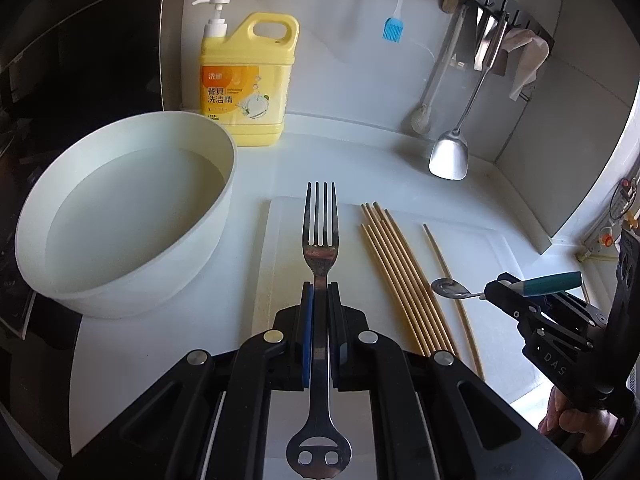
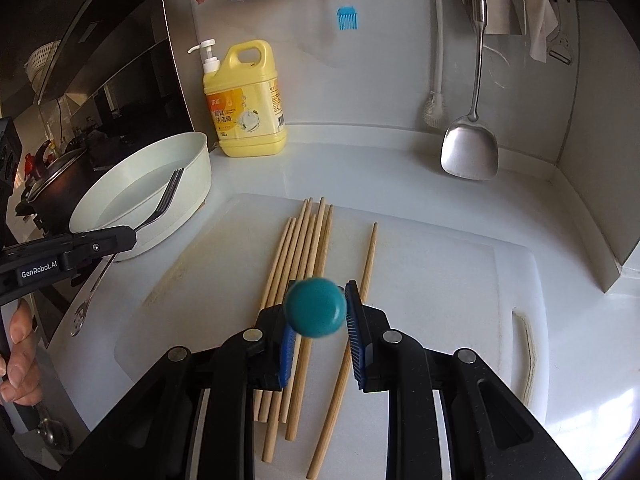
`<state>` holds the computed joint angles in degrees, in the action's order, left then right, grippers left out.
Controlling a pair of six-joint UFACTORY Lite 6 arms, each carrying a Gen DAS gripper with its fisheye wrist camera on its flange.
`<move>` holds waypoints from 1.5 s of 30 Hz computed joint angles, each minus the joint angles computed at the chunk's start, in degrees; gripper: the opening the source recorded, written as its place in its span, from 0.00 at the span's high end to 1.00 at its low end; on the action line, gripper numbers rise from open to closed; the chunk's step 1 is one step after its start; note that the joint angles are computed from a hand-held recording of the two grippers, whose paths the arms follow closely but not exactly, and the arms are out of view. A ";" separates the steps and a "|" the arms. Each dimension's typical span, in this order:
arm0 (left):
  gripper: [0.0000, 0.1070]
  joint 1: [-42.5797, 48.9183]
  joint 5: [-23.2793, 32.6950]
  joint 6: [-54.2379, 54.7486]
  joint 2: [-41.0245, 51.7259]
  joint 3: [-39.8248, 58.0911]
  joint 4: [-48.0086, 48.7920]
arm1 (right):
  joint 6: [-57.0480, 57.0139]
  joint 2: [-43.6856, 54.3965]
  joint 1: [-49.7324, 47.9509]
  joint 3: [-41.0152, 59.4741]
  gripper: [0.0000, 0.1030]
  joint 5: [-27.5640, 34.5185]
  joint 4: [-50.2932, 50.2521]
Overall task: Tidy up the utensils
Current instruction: 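Carry the fork and spoon over the white basin with both tools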
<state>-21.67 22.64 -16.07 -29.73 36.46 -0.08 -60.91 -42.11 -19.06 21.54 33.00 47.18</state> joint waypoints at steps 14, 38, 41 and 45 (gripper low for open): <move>0.93 33.46 18.18 58.28 8.58 17.76 -40.89 | 81.98 13.13 41.13 21.35 0.79 -10.98 -60.47; 0.93 55.79 22.68 75.31 48.24 45.96 -42.67 | 95.64 82.00 59.17 88.84 0.79 -3.42 -65.34; 0.93 55.26 23.96 74.38 51.25 48.75 -40.77 | 92.63 87.98 58.98 97.70 0.79 3.64 -61.93; 0.93 54.85 24.18 73.76 52.88 49.40 -38.29 | 91.11 91.84 59.63 103.41 0.78 9.98 -59.97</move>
<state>33.18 46.82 57.69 23.15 85.87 -38.36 30.19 49.73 40.57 124.95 42.98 -12.80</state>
